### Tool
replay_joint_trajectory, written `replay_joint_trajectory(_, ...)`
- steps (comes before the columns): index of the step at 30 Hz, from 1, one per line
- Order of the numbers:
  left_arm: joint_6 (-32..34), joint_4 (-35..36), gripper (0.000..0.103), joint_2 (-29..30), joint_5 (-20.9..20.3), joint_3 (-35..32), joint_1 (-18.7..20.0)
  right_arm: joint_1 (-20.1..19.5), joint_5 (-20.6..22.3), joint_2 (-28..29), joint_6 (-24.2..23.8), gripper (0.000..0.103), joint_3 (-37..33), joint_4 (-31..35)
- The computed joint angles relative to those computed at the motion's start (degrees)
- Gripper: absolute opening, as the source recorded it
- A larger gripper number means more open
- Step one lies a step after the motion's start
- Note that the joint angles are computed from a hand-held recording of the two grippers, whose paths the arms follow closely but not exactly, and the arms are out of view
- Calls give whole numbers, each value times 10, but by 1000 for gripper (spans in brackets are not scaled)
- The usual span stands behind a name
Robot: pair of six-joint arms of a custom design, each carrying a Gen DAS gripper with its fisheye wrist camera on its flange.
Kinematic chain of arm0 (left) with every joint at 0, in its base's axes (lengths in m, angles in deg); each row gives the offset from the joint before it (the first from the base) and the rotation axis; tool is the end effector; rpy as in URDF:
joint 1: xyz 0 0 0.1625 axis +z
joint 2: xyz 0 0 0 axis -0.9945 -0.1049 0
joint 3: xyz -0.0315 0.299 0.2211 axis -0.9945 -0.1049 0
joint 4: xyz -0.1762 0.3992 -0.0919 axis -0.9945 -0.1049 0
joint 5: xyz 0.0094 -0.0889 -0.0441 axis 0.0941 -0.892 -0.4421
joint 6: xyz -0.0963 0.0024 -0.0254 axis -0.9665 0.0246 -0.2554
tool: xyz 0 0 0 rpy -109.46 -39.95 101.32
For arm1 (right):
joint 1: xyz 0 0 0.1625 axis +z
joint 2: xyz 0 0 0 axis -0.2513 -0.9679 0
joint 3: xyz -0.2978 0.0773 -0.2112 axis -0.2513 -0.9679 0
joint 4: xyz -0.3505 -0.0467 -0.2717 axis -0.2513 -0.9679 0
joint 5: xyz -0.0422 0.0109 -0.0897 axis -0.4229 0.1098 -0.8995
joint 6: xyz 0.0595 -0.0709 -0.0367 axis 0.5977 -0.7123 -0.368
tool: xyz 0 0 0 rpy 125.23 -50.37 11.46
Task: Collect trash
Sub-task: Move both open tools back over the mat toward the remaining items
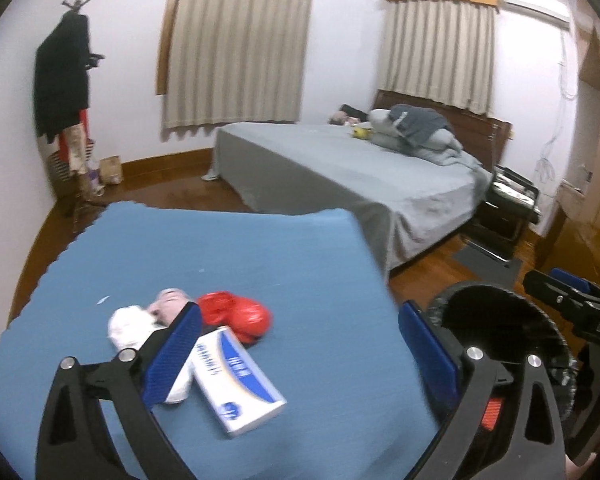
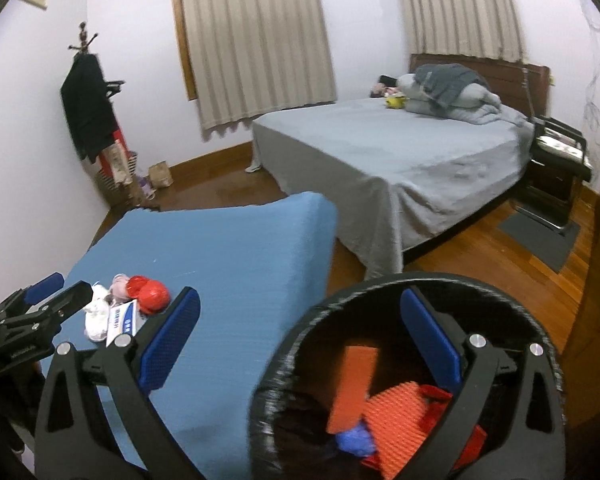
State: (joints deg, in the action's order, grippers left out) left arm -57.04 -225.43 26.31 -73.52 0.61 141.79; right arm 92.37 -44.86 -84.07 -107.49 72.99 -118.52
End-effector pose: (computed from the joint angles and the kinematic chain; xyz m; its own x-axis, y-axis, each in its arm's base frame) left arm -0.2813 -0.7989 -0.0317 -0.7461 0.3069 -0.5909 0.6495 0.5310 -0.5442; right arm -0.0476 -0.7523 0.2935 -0.7840 0.0725 0.6165 -0.4791 0.5610 -0.6751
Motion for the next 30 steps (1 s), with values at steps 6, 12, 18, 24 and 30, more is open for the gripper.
replay_joint_trajectory(6,5,-25,96,-14,29,18,16,16,3,39,-17,98,-33,13)
replay_joint_trajectory(12,9,-43,96,-22,52,27,31,25,-1,78,-25,98,-69,25)
replay_joint_trajectory(18,7,-55,96,-35,71,49,48,30,-3,112,-39,98,-92,37)
replay_joint_trajectory(24,0,-55,96,-45,81,59,65,37,6,144,-48,98,-115,55)
replay_joint_trajectory(30,-6,-46,96,-53,85,65,79,43,6,176,-61,98,-140,87)
